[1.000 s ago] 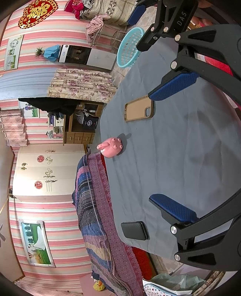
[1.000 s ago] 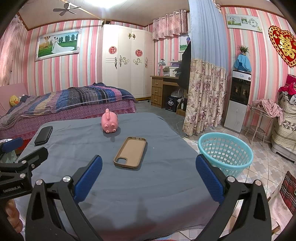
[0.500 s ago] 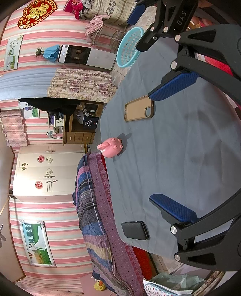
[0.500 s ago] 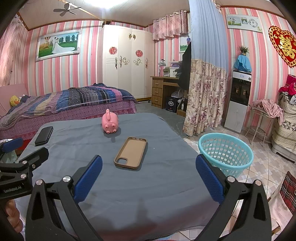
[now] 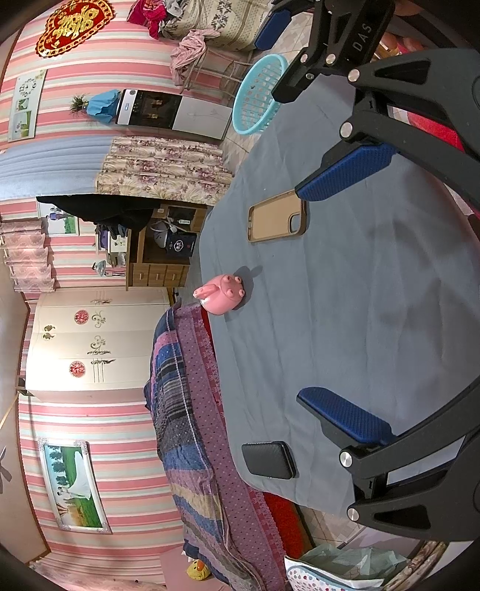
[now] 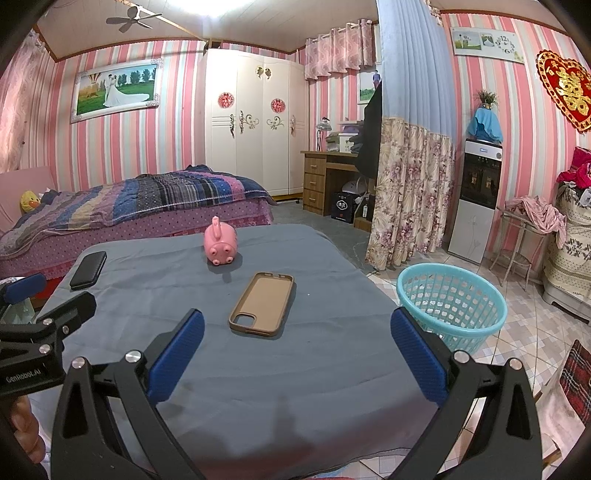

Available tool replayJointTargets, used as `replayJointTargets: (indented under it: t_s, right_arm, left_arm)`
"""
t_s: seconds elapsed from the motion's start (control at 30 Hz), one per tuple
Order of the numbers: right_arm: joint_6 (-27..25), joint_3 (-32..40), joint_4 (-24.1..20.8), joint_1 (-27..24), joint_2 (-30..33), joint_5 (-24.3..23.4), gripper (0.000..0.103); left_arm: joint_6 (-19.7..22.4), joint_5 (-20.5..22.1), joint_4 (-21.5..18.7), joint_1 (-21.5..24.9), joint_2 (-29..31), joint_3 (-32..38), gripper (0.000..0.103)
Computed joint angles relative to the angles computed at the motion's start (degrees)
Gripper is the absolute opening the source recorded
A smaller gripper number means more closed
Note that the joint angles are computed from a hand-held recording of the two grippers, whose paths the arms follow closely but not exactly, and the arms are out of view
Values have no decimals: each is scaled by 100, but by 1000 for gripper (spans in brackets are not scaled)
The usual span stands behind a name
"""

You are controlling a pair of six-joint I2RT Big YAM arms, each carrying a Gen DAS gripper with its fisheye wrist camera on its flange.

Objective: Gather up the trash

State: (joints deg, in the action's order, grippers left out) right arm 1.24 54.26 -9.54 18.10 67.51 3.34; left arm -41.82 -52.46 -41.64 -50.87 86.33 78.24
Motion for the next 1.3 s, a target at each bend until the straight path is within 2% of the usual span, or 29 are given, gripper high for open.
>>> replayJointTargets:
  t_s: [1.3]
  right_arm:
    - [82,-71,45,32,-48,61,99]
  left_arm:
    - [-23,-49,-24,-50,62,54,98]
